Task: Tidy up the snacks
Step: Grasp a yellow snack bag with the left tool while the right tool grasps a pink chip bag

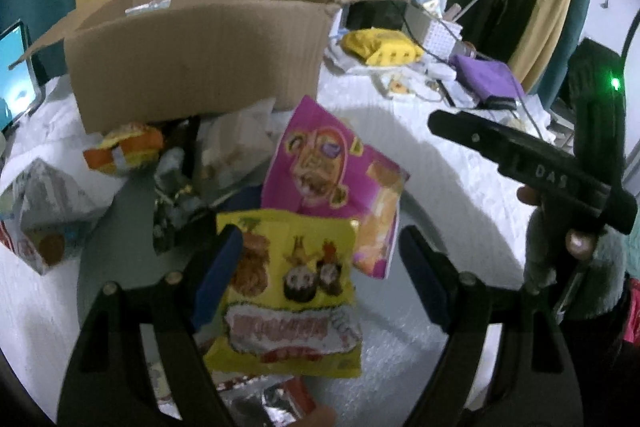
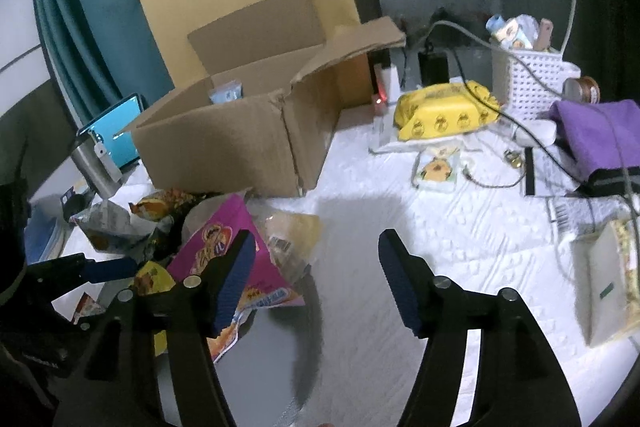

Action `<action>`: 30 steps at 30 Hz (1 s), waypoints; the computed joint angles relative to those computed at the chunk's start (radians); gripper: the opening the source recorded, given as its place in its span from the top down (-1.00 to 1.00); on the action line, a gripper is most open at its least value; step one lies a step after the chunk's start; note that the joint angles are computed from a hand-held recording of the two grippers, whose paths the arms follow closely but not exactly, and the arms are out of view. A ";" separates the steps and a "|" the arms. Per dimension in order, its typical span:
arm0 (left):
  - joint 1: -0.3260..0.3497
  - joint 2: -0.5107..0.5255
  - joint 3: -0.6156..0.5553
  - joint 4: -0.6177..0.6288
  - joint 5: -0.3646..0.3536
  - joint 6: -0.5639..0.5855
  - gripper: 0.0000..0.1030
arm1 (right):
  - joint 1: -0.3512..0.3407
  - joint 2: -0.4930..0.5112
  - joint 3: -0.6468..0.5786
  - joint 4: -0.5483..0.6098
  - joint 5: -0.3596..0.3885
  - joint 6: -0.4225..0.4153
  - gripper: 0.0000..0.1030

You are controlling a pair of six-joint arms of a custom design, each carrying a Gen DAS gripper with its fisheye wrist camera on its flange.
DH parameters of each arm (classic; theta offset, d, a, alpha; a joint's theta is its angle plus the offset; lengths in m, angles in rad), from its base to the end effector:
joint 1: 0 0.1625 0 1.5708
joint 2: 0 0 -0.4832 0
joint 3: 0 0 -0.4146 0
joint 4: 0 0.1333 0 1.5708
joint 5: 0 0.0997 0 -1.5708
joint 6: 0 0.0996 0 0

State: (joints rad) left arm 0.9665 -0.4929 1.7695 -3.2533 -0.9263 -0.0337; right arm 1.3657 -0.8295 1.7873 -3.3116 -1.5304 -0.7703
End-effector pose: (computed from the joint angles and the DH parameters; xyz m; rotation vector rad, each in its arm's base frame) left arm -0.2211 -0.6602 -0.0394 0.5495 2.4961 -0.7653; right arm -0.0093 -0.7189 0.1796 0.7565 -2.5263 0.9866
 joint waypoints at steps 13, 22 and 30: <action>0.017 -0.022 0.049 -0.008 -0.003 -0.052 -0.61 | 0.017 0.050 -0.036 0.110 -0.035 -0.012 -0.43; 0.054 -0.024 0.038 0.055 -0.030 -0.084 -0.86 | 0.040 0.090 -0.059 0.144 -0.092 -0.015 -0.46; 0.065 -0.032 0.058 0.000 -0.075 -0.064 -0.66 | 0.046 0.100 -0.052 0.147 -0.119 -0.034 -0.44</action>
